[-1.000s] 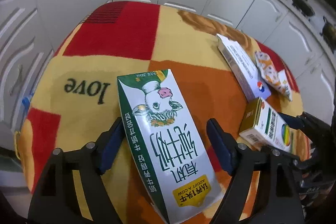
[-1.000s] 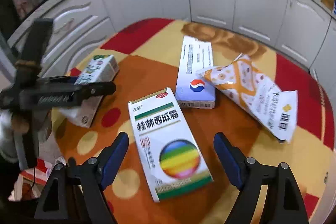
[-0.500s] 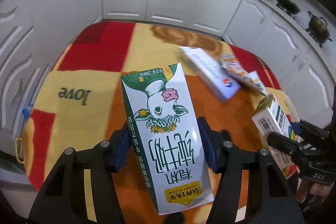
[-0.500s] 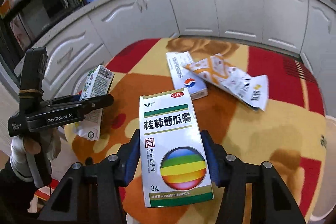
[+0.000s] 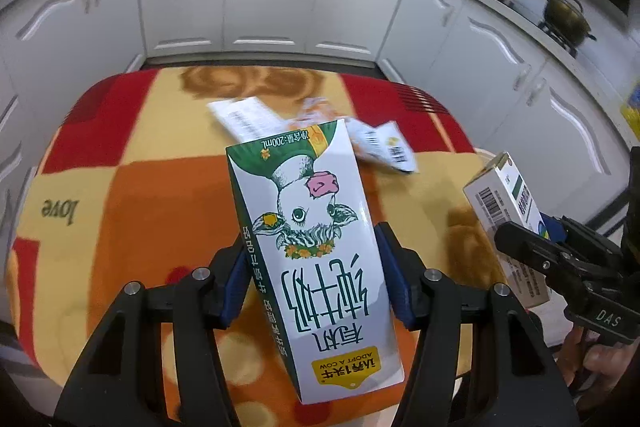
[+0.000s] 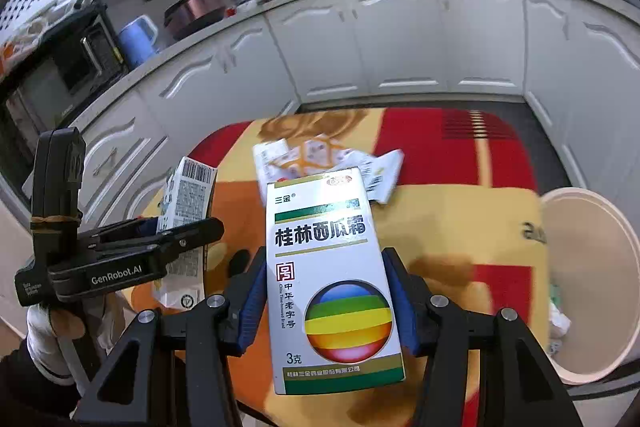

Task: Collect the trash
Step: 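Carry the milk carton and medicine box over the beige bin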

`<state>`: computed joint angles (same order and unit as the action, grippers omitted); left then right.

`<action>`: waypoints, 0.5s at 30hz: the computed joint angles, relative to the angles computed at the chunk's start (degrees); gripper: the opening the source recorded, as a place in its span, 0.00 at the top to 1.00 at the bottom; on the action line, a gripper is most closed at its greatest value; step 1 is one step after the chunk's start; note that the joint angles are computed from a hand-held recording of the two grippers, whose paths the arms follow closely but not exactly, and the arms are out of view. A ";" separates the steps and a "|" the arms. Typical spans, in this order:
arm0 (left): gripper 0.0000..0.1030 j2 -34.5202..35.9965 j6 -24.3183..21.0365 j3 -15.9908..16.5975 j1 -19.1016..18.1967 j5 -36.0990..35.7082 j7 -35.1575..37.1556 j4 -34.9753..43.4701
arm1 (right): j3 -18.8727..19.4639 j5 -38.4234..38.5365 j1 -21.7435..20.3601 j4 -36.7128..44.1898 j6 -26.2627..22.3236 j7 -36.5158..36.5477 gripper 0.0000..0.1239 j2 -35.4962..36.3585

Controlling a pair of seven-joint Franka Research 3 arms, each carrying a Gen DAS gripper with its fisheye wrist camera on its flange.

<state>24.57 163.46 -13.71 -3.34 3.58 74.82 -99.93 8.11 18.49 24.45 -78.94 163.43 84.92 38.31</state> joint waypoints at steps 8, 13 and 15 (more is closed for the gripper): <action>0.46 4.11 -3.06 -1.26 -3.02 1.28 1.88 7.33 | -0.82 2.08 -2.23 -8.79 5.39 1.46 0.58 -5.34; 0.46 7.89 -5.64 -2.03 -5.12 1.47 3.73 13.47 | -1.76 2.77 -3.55 -12.64 7.34 3.24 0.58 -7.52; 0.46 9.00 -6.40 -2.29 -5.69 1.34 4.54 15.15 | -2.28 3.06 -4.10 -14.43 8.16 4.28 0.58 -8.48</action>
<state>33.57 157.06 -16.00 -9.03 4.92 79.36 -84.78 5.83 21.55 20.35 -93.37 171.59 89.20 29.82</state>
